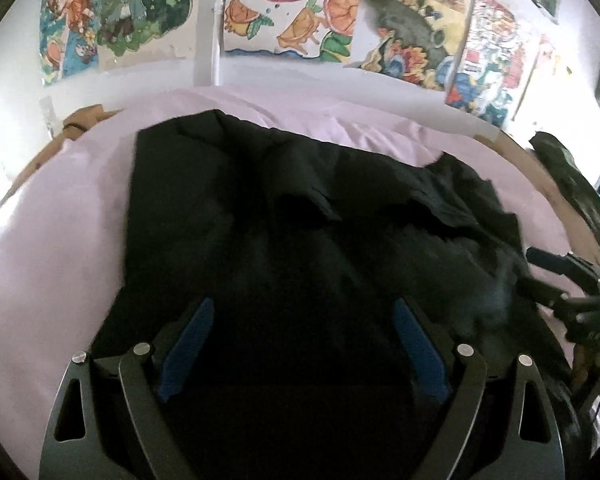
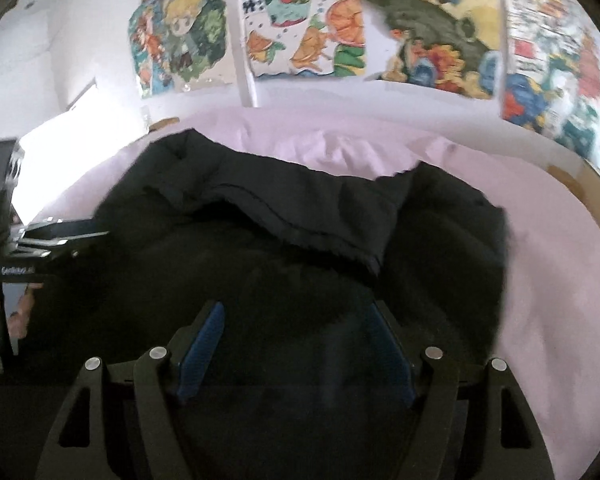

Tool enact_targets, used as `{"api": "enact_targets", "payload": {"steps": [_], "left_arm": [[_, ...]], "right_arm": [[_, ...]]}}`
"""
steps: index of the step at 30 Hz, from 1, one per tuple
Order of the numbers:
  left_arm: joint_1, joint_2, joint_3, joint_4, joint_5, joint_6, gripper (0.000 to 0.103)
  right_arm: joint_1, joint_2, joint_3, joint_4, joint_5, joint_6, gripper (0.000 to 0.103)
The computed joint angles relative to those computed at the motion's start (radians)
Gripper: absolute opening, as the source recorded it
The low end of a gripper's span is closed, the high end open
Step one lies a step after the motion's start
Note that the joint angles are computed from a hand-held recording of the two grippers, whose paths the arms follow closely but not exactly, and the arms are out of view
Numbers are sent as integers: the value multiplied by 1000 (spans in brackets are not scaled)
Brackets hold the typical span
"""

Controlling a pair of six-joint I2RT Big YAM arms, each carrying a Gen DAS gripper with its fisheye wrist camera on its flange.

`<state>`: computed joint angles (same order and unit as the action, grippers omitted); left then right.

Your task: Fold large clothes

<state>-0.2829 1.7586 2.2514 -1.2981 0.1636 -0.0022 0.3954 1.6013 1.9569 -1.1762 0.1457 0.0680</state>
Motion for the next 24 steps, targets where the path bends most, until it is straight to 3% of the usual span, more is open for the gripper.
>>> {"api": "enact_targets", "payload": {"steps": [2, 5, 8, 11, 13, 19, 24], "left_arm": [[-8, -43, -13, -37, -5, 16, 89], [-44, -127, -56, -92, -83, 49, 99], [-83, -250, -157, -77, -138, 70, 101], [-116, -345, -241, -50, -152, 69, 101], [-146, -417, -299, -33, -164, 61, 101], [-219, -517, -356, -111, -194, 39, 101], [-231, -635, -488, -52, -207, 61, 101]], "right_arm": [[22, -42, 3, -69, -1, 54, 89], [75, -91, 21, -208, 14, 134, 95], [146, -163, -5, -257, 61, 162, 103], [209, -219, -26, -294, 111, 163, 103], [264, -267, -53, -303, 164, 168, 103], [445, -381, -135, -309, 365, 149, 103], [565, -472, -248, -277, 448, 215, 103]]}}
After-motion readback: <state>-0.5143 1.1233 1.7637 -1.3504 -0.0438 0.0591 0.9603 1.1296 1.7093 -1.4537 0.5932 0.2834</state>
